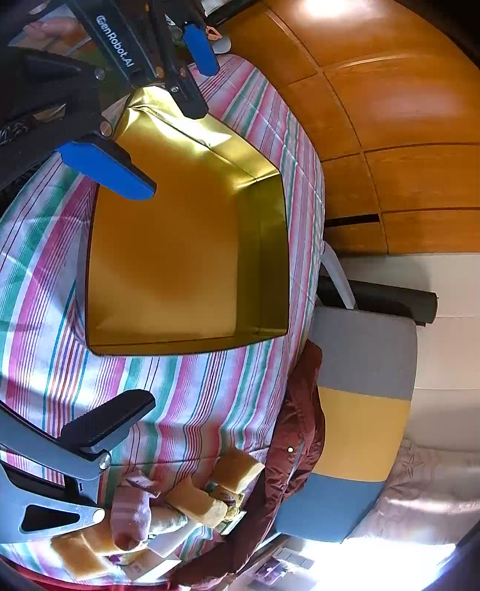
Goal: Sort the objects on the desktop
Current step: 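Move both tools from the gold tray toward the pile of items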
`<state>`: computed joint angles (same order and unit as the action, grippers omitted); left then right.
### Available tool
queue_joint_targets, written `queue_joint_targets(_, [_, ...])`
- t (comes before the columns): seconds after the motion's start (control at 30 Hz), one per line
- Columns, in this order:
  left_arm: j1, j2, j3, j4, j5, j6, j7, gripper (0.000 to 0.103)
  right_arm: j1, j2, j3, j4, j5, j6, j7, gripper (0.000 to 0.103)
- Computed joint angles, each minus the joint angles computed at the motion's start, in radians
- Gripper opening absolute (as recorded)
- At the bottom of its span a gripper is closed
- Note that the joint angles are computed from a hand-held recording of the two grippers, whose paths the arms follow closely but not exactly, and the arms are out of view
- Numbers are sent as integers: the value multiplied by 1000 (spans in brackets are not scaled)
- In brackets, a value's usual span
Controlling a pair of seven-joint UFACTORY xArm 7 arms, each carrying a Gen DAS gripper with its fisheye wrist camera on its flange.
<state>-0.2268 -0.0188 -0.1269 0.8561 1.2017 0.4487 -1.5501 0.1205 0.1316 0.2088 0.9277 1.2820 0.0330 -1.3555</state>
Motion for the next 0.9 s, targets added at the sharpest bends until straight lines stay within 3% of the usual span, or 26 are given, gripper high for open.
queue_joint_targets(0.2, [-7,5,-4,4,8,-14,20,75,-17,-9,-15,2,85,15,-81,103])
queue_joint_targets(0.53, [-34,27,-6,24,10,1,55,76,-25,-14,-80,13,158,46,-143,103])
queue_joint_targets(0.73, [-49,47,-2,40,19,-6,89,77,-58,-13,-112,18,127,53,-103,103])
queue_joint_targets(0.9, [-48,65,12,46,42,-91,94,83,-121,-13,-145,14,19,79,12,103])
